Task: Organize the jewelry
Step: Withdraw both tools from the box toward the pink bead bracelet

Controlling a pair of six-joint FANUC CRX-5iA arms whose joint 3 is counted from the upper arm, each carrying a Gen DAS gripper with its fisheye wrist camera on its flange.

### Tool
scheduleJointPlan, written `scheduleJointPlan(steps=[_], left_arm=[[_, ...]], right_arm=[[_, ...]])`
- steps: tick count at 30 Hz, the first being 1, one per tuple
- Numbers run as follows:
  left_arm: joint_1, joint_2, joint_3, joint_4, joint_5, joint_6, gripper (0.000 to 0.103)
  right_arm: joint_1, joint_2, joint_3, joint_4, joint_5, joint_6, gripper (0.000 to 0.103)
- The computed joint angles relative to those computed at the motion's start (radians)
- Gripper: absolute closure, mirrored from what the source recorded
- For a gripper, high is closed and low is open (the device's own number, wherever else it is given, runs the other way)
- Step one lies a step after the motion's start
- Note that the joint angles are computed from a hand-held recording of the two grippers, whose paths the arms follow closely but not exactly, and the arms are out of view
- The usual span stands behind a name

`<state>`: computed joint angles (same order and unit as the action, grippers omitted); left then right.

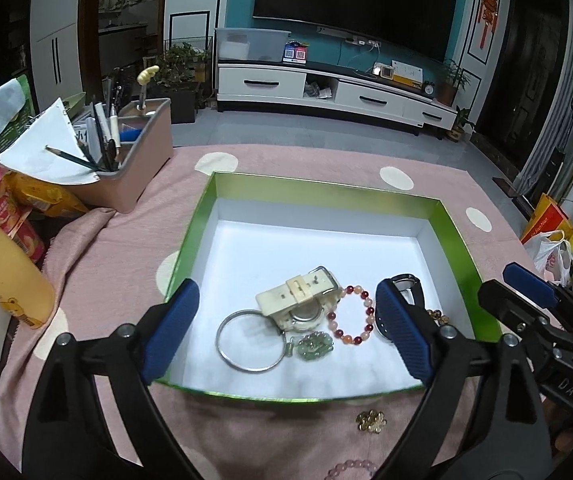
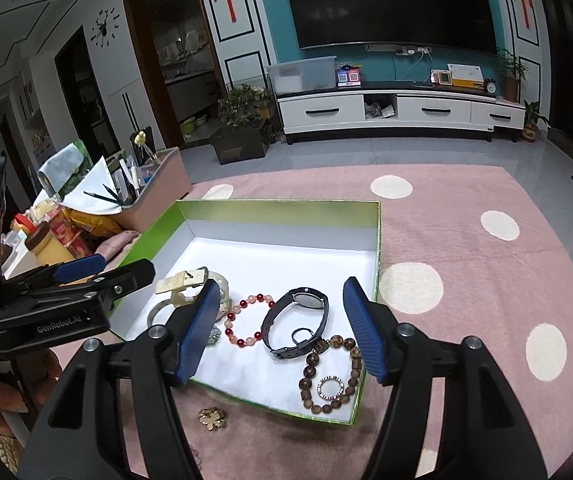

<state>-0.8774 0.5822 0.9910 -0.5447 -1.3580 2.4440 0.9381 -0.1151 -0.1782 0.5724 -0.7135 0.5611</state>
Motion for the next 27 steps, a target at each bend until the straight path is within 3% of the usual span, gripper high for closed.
scheduleJointPlan(steps=[27], left_arm=[[-0.115,-0.083,-0.104,-0.064,-0.068,0.068,0.009]], right_arm=[[0.110,-0.179,-0.171,0.109,-0.036,-0.155,0.037]])
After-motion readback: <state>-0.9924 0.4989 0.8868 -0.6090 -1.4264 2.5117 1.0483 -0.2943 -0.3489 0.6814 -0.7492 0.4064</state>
